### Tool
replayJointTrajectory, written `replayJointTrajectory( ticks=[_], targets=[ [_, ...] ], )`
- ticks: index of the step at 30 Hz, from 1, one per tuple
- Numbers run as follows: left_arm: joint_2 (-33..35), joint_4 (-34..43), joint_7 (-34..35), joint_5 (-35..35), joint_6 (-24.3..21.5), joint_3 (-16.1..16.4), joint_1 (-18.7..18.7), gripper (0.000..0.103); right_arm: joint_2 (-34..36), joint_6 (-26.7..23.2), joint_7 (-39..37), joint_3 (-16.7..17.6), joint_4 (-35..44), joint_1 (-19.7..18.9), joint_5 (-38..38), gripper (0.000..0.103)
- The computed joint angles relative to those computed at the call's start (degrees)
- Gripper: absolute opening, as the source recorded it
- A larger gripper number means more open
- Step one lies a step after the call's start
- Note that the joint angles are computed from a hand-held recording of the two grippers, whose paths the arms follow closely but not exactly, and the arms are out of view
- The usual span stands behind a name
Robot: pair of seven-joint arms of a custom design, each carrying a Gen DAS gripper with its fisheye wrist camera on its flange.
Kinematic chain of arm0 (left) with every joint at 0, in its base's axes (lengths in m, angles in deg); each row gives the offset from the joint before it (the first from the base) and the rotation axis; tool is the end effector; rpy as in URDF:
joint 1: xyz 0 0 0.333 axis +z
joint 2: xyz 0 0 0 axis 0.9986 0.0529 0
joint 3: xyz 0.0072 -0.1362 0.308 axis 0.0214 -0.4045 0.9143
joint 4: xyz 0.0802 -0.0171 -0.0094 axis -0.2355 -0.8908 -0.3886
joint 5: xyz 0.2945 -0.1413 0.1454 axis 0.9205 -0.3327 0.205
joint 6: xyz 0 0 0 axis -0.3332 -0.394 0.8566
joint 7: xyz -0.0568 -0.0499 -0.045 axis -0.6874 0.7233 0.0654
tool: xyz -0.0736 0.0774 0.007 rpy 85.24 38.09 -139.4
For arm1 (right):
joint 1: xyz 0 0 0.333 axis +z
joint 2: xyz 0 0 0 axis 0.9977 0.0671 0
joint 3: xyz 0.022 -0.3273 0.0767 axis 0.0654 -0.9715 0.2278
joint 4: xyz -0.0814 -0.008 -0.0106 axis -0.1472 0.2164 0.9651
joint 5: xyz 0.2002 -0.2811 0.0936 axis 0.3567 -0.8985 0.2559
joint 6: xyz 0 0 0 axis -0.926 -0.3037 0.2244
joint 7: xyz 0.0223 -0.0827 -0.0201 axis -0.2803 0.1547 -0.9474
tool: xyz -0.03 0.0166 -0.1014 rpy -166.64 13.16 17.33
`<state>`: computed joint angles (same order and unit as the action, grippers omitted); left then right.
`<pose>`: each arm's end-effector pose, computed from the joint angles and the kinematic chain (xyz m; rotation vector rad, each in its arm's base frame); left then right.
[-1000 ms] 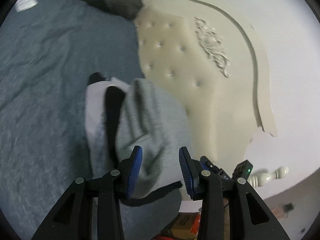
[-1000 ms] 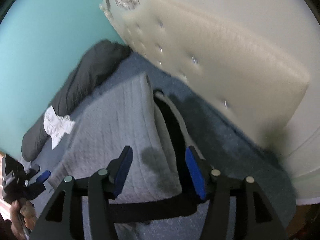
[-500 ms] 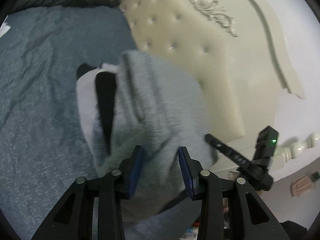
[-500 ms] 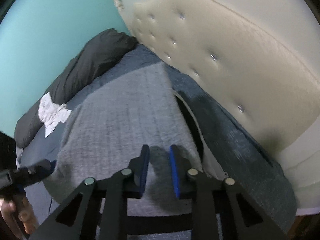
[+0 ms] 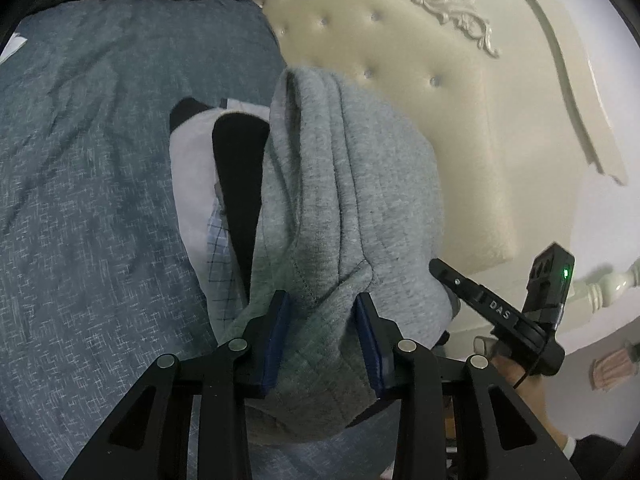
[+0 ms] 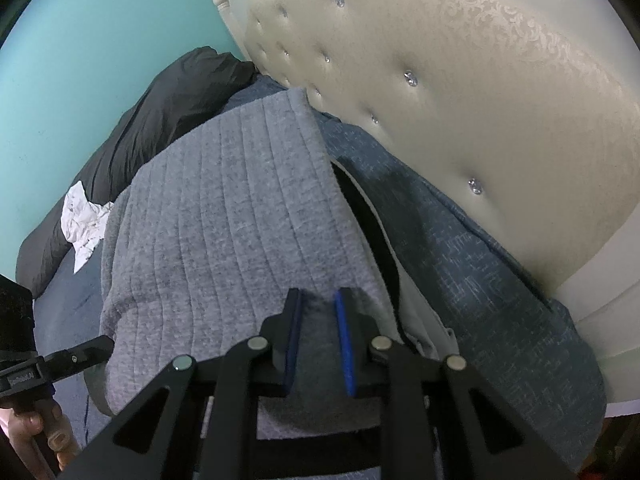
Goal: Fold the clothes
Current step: 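Lower the grey bundle with both tools onto the clothes stack by the headboard, then open both tools and lift them away from the stacked bundle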
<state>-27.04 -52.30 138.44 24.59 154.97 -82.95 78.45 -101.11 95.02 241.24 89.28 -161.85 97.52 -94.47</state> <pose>0.4790 -0.1912 0.4938 1.3570 -2.1426 1.0435 0.3858 0.1471 0.5311 -1.3219 2.1483 -0.4582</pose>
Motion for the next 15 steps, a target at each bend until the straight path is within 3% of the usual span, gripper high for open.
replayJointTrajectory(
  ticks=[8, 15],
  targets=[
    [-1.0, 0.8, 0.8, -0.9, -1.2, 0.7, 0.6, 0.037, -1.8, -0.5, 3.9, 3.4, 1.0, -2.0, -4.6, 0.017],
    [-0.9, 0.3, 2.0, -0.4, -1.4, 0.9, 0.9, 0.037, -0.5, -1.4, 6.5, 3.0, 0.5, -1.7, -5.5, 0.017]
  ],
)
